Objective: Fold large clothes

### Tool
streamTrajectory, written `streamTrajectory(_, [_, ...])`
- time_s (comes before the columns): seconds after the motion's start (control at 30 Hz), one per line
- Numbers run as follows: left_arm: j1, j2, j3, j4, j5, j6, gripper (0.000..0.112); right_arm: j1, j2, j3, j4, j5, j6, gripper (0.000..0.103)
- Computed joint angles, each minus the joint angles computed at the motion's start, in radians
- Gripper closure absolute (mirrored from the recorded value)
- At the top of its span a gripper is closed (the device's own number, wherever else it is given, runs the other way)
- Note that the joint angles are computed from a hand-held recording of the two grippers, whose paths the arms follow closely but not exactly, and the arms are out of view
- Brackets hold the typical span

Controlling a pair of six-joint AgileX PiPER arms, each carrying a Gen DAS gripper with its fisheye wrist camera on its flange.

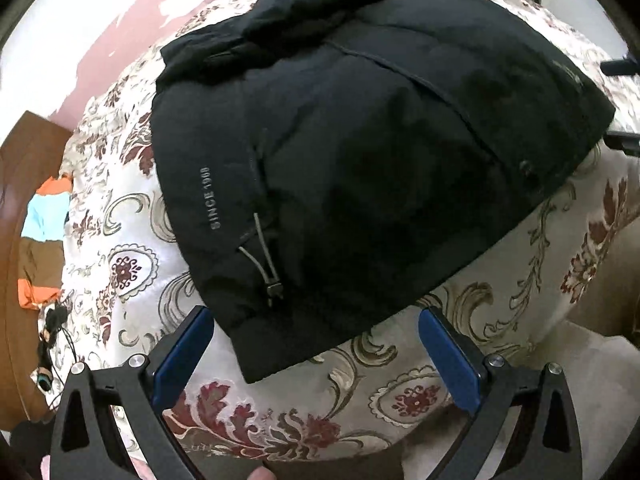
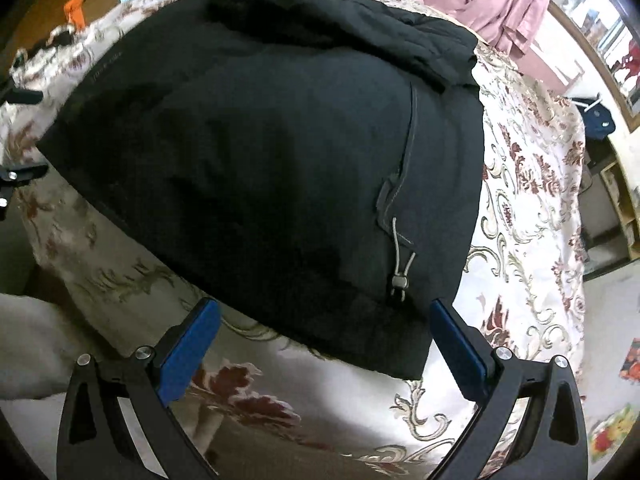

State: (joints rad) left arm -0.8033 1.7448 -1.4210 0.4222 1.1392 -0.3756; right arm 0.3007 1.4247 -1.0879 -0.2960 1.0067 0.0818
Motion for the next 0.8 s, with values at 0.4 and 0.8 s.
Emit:
streamTrajectory(0.4, [-0.056, 0.097, 0.063, 0.128, -0.048, -0.104, 0.009, 0.127, 0.025, 0.115, -0.243, -0.068, 0.157, 0.002])
streamTrajectory(0.8, [-0.052, 0.087, 0.062, 0.092, -0.047, -0.097, 0.009, 0.161, 0.029, 0.148, -0.318, -0.097, 0.225, 0.002])
